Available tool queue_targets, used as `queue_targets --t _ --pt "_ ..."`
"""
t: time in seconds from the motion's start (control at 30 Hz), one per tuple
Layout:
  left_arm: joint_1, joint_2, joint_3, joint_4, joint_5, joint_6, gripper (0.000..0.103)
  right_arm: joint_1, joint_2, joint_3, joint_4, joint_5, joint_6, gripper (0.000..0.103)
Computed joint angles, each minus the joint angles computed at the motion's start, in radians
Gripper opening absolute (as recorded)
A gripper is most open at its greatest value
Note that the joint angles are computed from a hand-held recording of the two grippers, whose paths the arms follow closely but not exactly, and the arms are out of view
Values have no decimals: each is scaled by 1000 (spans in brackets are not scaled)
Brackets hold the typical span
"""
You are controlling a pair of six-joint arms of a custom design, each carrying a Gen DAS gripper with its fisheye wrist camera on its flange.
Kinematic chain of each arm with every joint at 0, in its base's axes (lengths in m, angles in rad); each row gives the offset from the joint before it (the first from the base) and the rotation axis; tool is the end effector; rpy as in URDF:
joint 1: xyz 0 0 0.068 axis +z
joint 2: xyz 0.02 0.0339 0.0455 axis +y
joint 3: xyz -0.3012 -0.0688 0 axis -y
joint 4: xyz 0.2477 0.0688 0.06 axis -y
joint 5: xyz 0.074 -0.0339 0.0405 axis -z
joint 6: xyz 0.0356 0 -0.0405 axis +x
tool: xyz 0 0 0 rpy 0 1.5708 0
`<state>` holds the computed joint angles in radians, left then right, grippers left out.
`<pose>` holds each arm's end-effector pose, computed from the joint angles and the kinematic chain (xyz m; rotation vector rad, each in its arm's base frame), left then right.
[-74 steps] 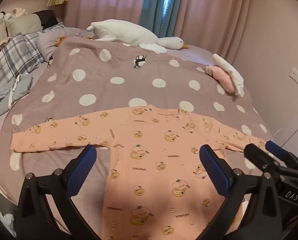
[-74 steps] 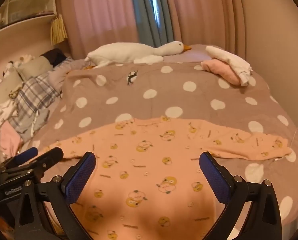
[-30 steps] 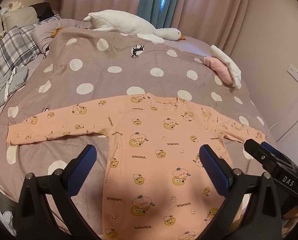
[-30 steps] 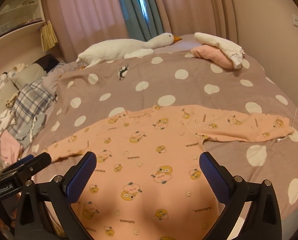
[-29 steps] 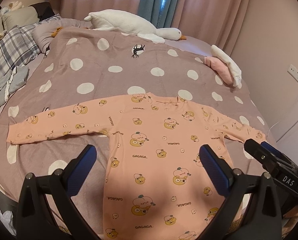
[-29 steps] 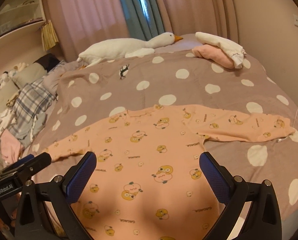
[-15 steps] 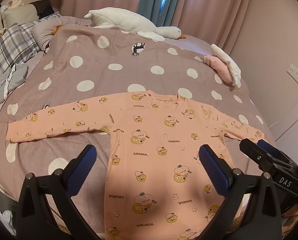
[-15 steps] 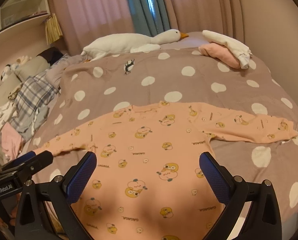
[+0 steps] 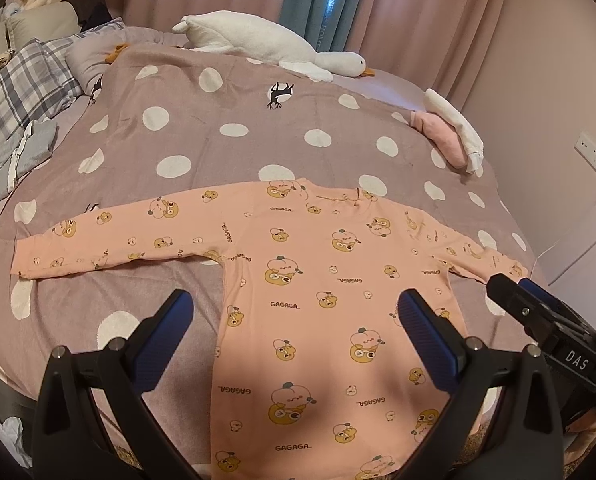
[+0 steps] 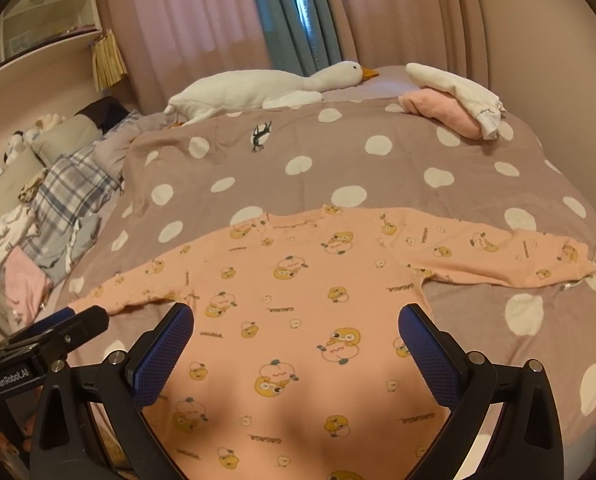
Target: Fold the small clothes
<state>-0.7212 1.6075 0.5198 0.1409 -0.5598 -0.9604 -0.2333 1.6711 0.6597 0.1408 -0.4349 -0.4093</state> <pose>0.2078 -0.1576 0.1385 -0.4908 2.2796 -0.1130 0.2963 -0.0550 0.1538 -0.3937 2.3146 0.2207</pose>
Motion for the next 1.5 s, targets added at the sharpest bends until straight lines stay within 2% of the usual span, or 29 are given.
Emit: queue_targets --t 1.5 --pt "28 3 1 11 43 12 102 -17 -7 16 -29 -20 2 102"
